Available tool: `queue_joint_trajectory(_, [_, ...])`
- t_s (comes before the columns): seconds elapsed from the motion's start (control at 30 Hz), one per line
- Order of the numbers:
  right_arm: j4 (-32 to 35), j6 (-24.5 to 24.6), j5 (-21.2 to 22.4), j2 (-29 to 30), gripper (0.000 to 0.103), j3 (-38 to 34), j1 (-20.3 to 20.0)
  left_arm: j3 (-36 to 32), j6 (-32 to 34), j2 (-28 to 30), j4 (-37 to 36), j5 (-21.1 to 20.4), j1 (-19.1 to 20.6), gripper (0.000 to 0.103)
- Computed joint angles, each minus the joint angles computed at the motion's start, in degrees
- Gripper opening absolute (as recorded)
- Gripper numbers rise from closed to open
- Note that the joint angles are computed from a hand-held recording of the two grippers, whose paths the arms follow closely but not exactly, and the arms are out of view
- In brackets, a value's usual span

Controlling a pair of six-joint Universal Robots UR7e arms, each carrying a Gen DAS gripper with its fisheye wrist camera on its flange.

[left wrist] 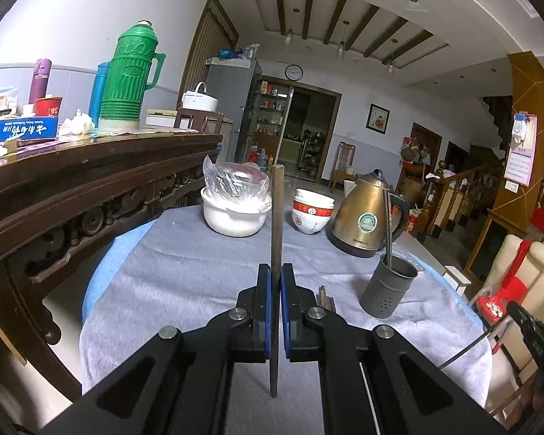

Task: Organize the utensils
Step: 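Lift both chopsticks and carry them above the grey holder, then insert both chopsticks into the grey holder and open both tools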

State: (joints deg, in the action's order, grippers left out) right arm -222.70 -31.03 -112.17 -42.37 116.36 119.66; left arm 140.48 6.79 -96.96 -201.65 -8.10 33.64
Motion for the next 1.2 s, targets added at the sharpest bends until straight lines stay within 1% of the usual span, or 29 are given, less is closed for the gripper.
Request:
queue_joint_trajectory(0.07, [0.42, 0.35, -0.32, -1.02, 0.009, 1.88, 0.85, 0.87, -3.23, -1.84, 3.82, 0.25, -0.67, 0.005])
queue_joint_trajectory(0.17, [0.18, 0.75, -0.78, -1.55, 0.009, 3.59, 1.65, 2.18, -10.87, -5.67, 13.08, 0.46, -1.37, 0.005])
queue_joint_trajectory(0.23, [0.4, 0.92, -0.84, -1.86, 0.009, 4.39, 2.01, 3.0, -13.56, -7.22, 16.64, 1.23, -2.11, 0.005])
queue_joint_trajectory(0.33, [0.37, 0.42, -1.29, -2.2, 0.009, 5.53, 2.59, 4.39, -21.3, -11.36, 27.09, 2.16, -3.61, 0.005])
queue_joint_trajectory(0.4, [0.47, 0.85, -1.18, -2.26, 0.008, 5.77, 2.63, 4.67, -22.34, -12.21, 28.45, 2.13, -4.16, 0.005])
queue_joint_trajectory(0.47, [0.98, 1.6, -0.73, -2.31, 0.008, 5.42, 2.45, 4.34, -19.32, -11.19, 24.38, 1.43, -4.19, 0.005])
queue_joint_trajectory(0.57, [1.48, 2.22, 0.07, -2.24, 0.006, 4.53, 2.24, 2.97, -12.73, -8.68, 15.52, -0.29, -3.88, 0.005])
queue_joint_trajectory(0.63, [2.44, 3.22, 0.92, -2.26, 0.006, 3.62, 2.06, 1.84, -9.41, -7.48, 11.06, -1.38, -3.58, 0.005])
queue_joint_trajectory(0.7, [3.15, 3.92, 1.85, -2.52, 0.006, 2.71, 1.9, 0.06, -4.41, -5.4, 4.77, -2.77, -3.2, 0.005])
queue_joint_trajectory(0.77, [3.75, 4.21, 2.97, -2.83, 0.006, 1.46, 1.88, -1.56, -1.82, -3.87, 1.43, -4.47, -2.76, 0.005])
queue_joint_trajectory(0.9, [4.86, 5.1, 5.65, -3.3, 0.006, -2.39, 2.04, -6.59, 2.18, 0.09, -3.06, -10.95, -0.31, 0.005])
queue_joint_trajectory(1.03, [6.89, 6.53, 8.74, -2.47, 0.006, -9.03, 1.98, -13.88, 6.15, 6.12, -6.17, -19.36, 3.62, 0.005])
queue_joint_trajectory(1.07, [7.59, 6.77, 9.31, -2.06, 0.006, -10.64, 1.92, -15.67, 6.72, 7.61, -6.52, -21.08, 4.6, 0.005])
queue_joint_trajectory(1.2, [13.56, 7.85, 10.44, 0.72, 0.006, -18.64, 1.34, -22.99, 5.25, 13.26, -3.82, -28.09, 9.28, 0.005])
